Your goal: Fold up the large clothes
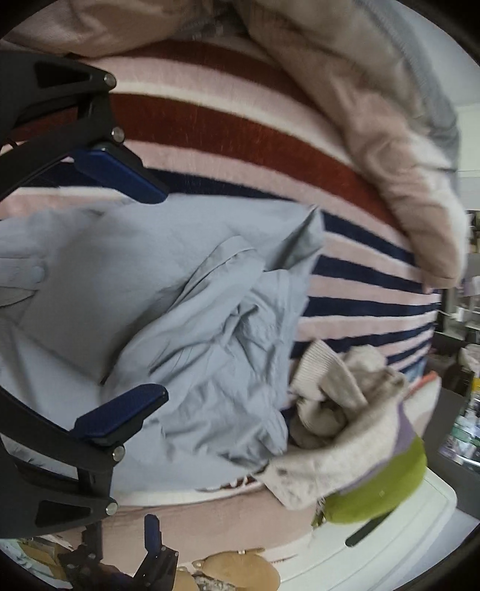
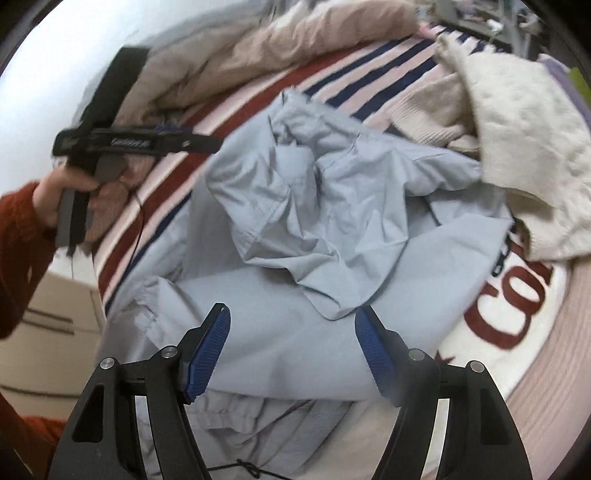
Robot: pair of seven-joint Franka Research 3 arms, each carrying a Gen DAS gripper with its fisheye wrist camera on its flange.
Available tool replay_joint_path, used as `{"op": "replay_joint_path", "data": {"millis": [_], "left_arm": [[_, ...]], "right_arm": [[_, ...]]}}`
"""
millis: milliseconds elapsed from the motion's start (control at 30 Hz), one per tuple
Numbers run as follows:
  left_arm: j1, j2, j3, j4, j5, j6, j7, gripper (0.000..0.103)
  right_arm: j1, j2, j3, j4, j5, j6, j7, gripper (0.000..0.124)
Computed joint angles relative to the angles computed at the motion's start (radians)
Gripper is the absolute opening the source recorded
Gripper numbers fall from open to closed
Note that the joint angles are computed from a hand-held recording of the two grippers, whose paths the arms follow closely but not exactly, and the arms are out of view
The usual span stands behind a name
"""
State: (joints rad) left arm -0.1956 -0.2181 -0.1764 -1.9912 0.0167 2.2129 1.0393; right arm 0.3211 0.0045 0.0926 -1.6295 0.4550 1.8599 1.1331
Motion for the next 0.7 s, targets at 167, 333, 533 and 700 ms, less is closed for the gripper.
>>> {"op": "replay_joint_path", "data": {"millis": [167,333,533,700], "left_arm": [[-0.008,-0.09,-0.021,-0.005,0.051,-0.048,-0.054,0.097],[-0.031,-0.184,-0.039,-0.032,0.093,-0.088,-0.074,0.097],[-0.086,-0.345,-0.034,-0.157,0.083,-0.053,-0.049,0.097],[-0.129,-0.515,-0.04,-0.304,0.068,-0.055,-0.055,0.101]], "right_arm": [[0.004,-0.117,0.0,-0.1,0.019,0.079,0.016,0.067],[0.013,-0.268,0.009,-0.209,-0.003,0.161,0.046,0.067],[0.011,-0.52,0.058,-0.411,-0.078,0.256,0.192,0.068],[0.019,-0.733,0.101,-0.593,-0.111,0.239,0.352,0.08]]}}
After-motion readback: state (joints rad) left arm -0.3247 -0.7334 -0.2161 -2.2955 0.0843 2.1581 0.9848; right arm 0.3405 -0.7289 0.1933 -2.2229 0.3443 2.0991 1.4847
